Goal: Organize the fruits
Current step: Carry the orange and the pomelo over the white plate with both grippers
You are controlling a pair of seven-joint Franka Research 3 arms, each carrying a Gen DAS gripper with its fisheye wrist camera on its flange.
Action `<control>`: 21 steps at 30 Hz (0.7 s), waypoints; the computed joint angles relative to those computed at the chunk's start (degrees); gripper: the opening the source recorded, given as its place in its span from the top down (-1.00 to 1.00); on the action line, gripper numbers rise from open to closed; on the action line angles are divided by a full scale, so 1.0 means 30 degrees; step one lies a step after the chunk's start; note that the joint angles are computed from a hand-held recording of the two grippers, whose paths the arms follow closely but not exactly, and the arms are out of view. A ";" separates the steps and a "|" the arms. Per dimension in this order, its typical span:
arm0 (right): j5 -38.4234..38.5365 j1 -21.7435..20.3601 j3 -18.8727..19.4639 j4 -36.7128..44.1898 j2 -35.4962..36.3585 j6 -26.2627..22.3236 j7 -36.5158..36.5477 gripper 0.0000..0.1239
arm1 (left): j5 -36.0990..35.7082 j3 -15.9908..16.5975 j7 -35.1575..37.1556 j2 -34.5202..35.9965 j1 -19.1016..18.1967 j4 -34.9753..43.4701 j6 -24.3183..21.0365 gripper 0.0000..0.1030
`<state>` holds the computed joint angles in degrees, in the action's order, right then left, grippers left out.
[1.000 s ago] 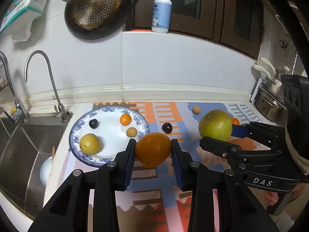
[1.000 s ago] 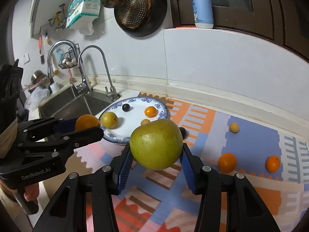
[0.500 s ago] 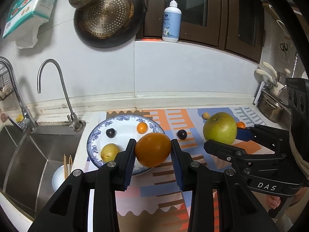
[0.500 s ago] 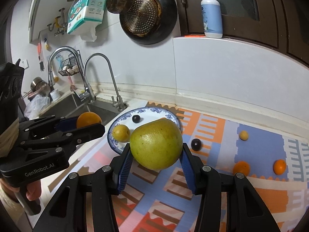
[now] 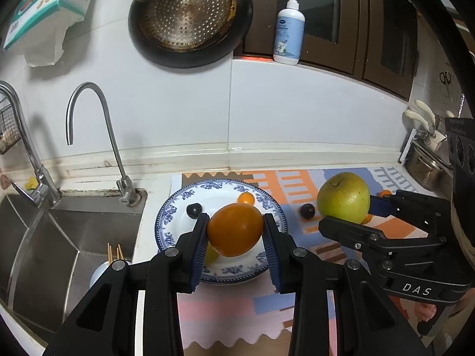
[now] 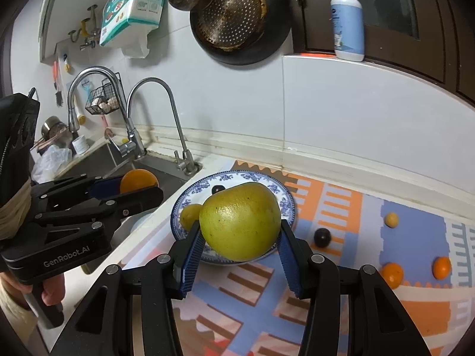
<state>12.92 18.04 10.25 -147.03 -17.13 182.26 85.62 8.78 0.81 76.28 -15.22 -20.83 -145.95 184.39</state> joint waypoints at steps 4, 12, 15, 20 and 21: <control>-0.0334 -0.0344 0.0310 0.0903 0.0937 -0.0151 0.0152 0.20 | -0.0623 0.1762 0.1182 0.0559 -0.1538 0.0463 -0.0223 0.32; -0.1190 -0.0406 0.0182 0.2556 0.2633 -0.0646 0.0372 0.20 | -0.3480 0.3653 0.4324 0.1953 -0.3520 0.1763 -0.0586 0.32; -0.0974 0.0098 -0.0399 0.3192 0.3280 -0.0843 -0.0105 0.20 | -0.4718 0.3957 0.5576 0.2570 -0.3926 0.2345 -0.0744 0.32; 0.0404 0.0929 -0.1260 0.4430 0.4521 -0.1189 -0.1672 0.20 | -0.8114 0.4601 0.8680 0.3893 -0.4789 0.3638 -0.1198 0.32; 0.0642 0.0975 -0.1324 0.4673 0.4777 -0.1279 -0.1963 0.20 | -0.8396 0.4463 0.8939 0.4173 -0.4624 0.3884 -0.1327 0.32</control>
<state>14.84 20.97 6.27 -133.01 -2.80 178.42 79.74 -16.41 14.20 103.09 -2.71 -34.70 -134.30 180.41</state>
